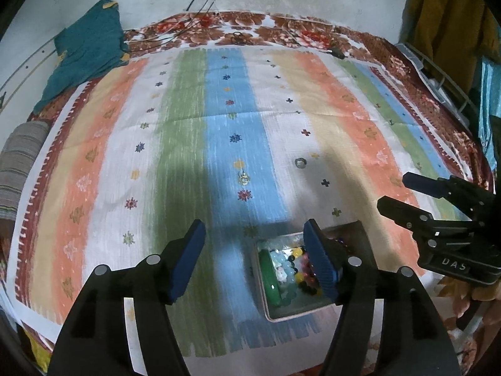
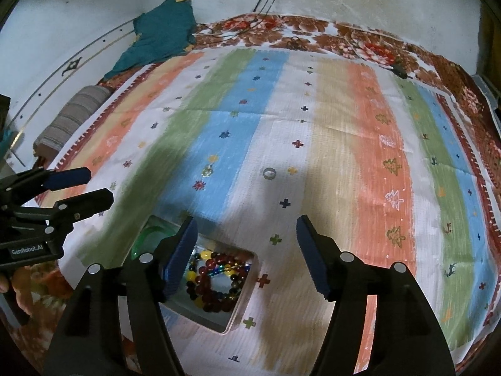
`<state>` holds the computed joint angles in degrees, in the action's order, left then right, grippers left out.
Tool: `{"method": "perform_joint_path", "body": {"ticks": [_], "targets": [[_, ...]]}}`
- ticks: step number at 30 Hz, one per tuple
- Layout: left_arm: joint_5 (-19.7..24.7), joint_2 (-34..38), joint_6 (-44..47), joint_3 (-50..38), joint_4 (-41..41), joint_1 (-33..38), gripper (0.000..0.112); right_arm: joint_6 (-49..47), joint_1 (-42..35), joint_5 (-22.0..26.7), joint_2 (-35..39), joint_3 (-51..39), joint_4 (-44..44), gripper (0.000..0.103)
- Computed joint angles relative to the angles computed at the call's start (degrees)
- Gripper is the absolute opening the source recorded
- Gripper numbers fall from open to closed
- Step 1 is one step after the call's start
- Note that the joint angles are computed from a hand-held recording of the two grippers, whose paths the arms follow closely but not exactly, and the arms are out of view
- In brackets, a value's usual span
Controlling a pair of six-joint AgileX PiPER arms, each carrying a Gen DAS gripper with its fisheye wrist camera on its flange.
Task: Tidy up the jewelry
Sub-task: 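Move both open tools to the gold charm and silver ring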
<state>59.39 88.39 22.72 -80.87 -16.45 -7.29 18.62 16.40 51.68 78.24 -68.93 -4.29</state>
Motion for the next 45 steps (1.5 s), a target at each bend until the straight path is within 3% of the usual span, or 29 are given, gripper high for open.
{"method": "perform_joint_path", "body": {"ticks": [11, 45], "targets": [[1.31, 7.44, -2.63, -6.48, 4.72, -1.66, 0.067, -3.78, -2.59, 0.00, 5.37, -3.49, 2.08, 0.070], [5.60, 24.00, -3.53, -22.30, 7.98, -5.17, 0.069, -12.84, -8.09, 3.03, 22.15, -15.24, 7.49, 0.070]]}}
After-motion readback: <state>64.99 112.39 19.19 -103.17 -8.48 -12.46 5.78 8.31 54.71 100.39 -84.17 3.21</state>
